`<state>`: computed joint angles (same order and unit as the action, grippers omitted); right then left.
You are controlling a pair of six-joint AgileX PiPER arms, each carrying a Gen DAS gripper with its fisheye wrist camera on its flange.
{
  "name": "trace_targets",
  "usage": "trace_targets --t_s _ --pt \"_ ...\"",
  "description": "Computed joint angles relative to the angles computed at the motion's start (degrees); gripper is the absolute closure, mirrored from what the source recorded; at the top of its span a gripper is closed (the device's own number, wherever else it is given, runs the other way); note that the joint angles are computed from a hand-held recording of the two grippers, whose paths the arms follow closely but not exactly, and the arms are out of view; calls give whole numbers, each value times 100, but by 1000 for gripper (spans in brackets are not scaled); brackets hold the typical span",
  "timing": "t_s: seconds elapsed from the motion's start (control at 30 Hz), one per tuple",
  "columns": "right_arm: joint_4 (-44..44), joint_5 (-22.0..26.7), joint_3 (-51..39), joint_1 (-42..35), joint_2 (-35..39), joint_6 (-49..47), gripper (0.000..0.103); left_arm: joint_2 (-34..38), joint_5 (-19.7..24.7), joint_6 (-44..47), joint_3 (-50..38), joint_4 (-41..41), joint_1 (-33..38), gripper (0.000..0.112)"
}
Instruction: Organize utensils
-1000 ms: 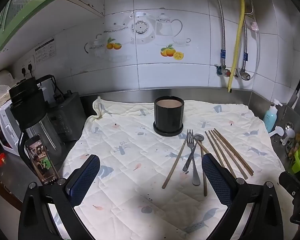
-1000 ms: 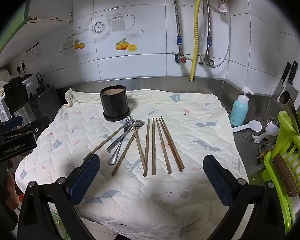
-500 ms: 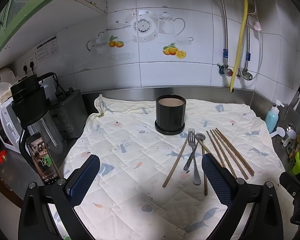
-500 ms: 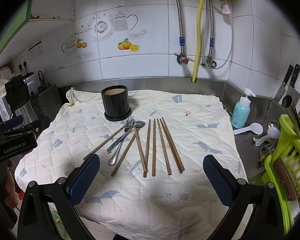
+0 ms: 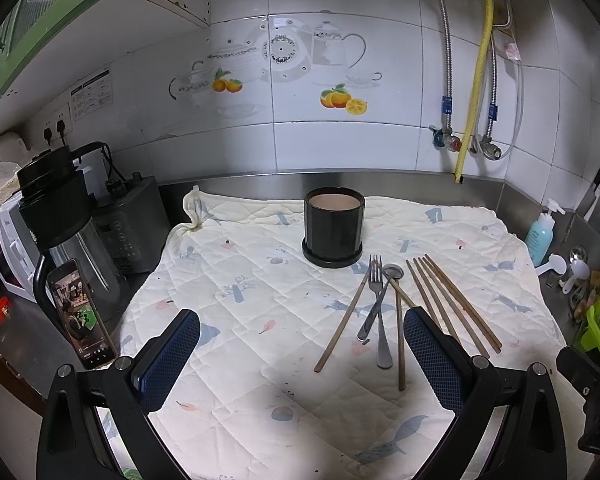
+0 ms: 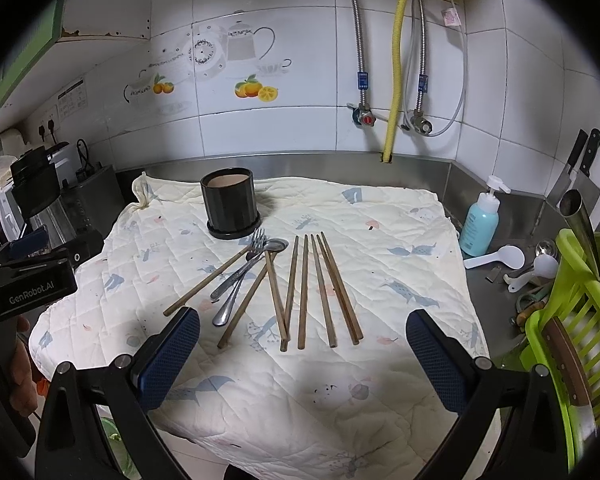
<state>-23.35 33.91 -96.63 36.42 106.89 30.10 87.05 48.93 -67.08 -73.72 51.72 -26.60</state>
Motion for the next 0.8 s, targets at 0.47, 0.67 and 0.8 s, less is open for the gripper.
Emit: trace_targets --t_s 0.47,0.67,0.8 --pt "195 -80 -92 -68 85 -155 0 5 -82 159 -74 -18 172 9" --pt "226 -78 -117 -65 92 -249 0 -74 -56 9 28 87 112 9" --pt "185 -72 -110 -57 93 -211 0 -55 -79 10 14 80 92 9"
